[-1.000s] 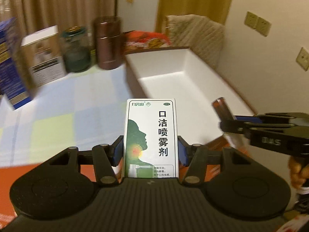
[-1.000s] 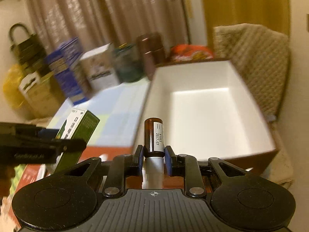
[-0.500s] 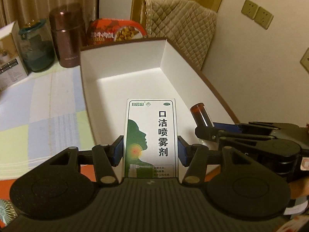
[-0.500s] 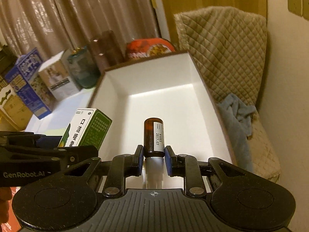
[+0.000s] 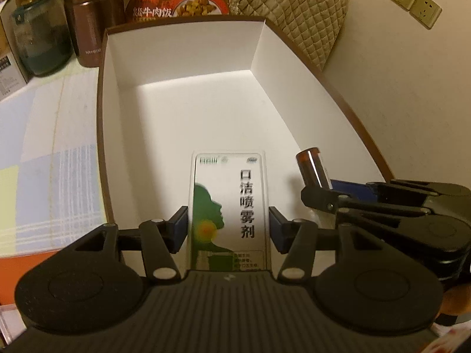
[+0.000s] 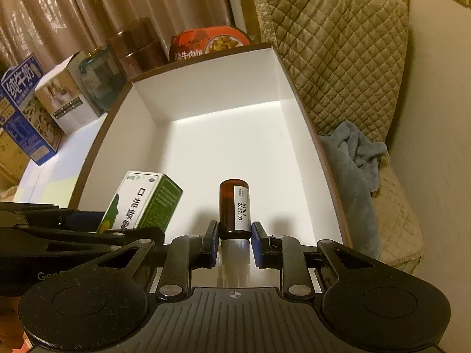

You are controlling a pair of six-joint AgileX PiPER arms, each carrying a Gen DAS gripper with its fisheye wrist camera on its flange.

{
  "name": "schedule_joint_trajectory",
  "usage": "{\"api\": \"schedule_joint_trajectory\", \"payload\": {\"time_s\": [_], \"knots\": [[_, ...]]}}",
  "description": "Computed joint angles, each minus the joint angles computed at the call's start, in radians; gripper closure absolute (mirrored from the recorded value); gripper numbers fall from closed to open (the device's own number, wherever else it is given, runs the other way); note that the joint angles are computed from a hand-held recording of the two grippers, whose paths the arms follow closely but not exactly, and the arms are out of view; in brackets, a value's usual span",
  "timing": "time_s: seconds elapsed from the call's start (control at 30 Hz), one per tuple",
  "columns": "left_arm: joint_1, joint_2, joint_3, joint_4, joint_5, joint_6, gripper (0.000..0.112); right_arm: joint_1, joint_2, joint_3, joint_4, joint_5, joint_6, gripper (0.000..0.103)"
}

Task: Organize rigid objects
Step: 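Carry both items into the shoebox and open both grippers, then withdraw both tools from the shoebox back over the mat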

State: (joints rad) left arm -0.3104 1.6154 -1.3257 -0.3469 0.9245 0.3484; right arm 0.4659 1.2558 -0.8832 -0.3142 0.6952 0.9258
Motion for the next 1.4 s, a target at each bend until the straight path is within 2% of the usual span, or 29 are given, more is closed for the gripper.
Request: {"api": "schedule_joint_trajectory", "payload": {"time_s": [0.13,0.3,0.37,0.8,1.1,1.2,1.4], "knots": [[-0.002,-0.009,0.01,-0.004,-0.002,0.029,0.059,0.014,0.006,-0.002,-0.022,0.021,0.009,0.081],[0.02,-0.035,0.041,-0.034,0.008,0.073,0.056,0.024,-0.03,0.013,-0.029,0.027,0.017,0.068],[0.022,-0.046,0.051,-0.034,0.007,0.084,0.056,0.035,-0.045,0.022,-0.03,0.029,0.03,0.066],[0.026,-0.126,0.099,-0.061,0.008,0.124,0.056,0.1,-0.112,0.036,-0.094,0.06,0.146,0.064],[0.052,-0.214,0.136,-0.097,0.038,0.169,0.056,0.237,-0.167,0.014,-0.215,0.168,0.323,0.063],[0.07,-0.258,0.154,-0.108,0.05,0.2,0.056,0.318,-0.185,0.001,-0.279,0.227,0.414,0.063],[0.178,-0.349,0.183,-0.178,0.133,0.328,0.055,0.526,-0.217,-0.03,-0.407,0.375,0.623,0.063]]}}
